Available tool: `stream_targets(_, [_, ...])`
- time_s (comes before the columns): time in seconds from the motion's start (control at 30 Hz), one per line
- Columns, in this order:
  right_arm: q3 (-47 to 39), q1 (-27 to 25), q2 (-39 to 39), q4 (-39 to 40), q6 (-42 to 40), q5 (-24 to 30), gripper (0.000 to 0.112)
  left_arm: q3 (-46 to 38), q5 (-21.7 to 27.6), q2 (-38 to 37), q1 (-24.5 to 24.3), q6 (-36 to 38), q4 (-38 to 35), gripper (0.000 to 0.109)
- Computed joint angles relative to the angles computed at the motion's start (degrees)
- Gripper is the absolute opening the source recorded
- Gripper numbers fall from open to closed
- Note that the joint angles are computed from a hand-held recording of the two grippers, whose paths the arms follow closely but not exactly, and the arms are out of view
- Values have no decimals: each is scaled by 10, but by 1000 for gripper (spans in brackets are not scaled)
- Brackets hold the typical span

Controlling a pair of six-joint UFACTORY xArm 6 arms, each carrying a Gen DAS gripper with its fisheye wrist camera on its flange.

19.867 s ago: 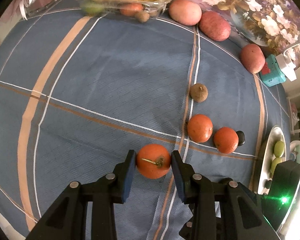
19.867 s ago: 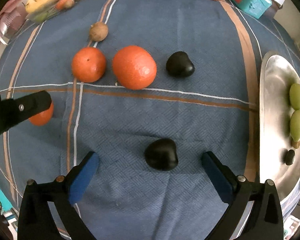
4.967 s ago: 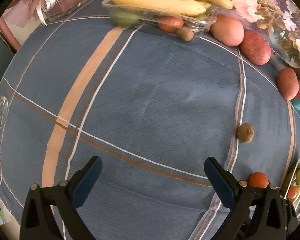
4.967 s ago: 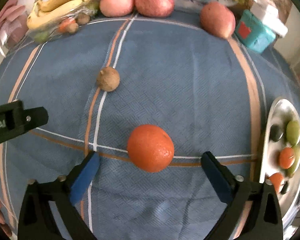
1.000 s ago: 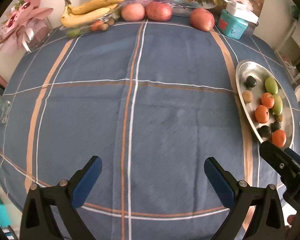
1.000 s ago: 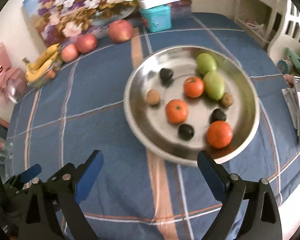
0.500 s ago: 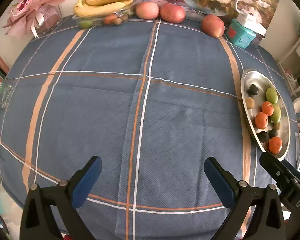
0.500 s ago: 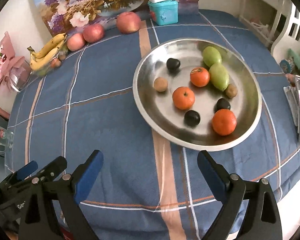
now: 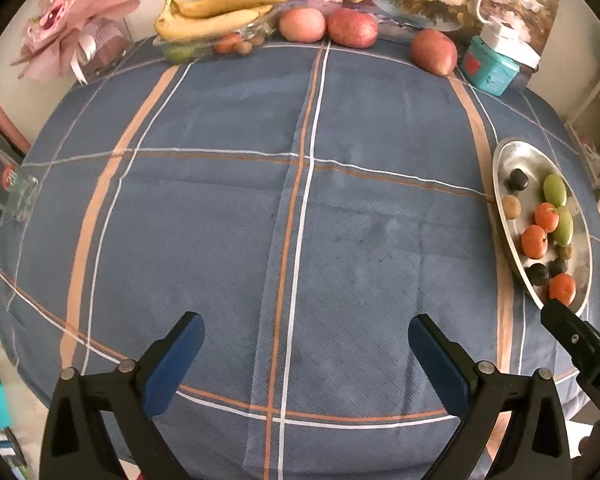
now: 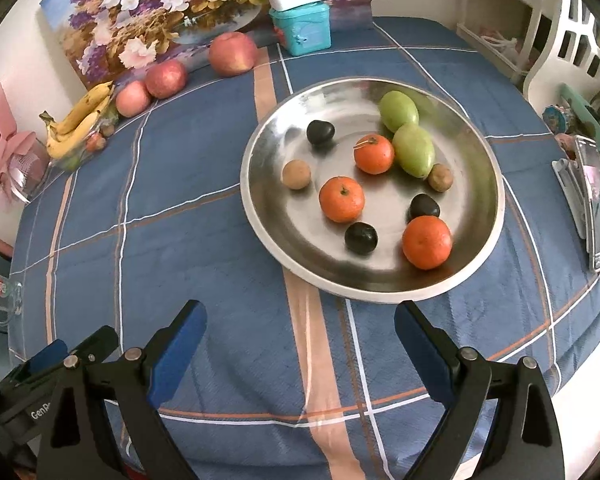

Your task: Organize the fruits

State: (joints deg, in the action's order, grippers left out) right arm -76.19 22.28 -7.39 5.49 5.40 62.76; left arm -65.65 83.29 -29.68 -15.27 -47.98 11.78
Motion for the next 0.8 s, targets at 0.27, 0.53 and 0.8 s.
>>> stream_targets(0.27, [-1, -5, -1, -1, -2, -2, 95, -27, 30, 19, -42, -20, 65, 103])
stream_targets(0.53, [-4, -7, 2, -1, -7, 0, 95, -38, 40, 25, -45, -28, 73, 103])
stream_targets(0.8, [-3, -2, 2, -6, -4, -1, 95, -45, 54, 30, -45, -38, 72, 103])
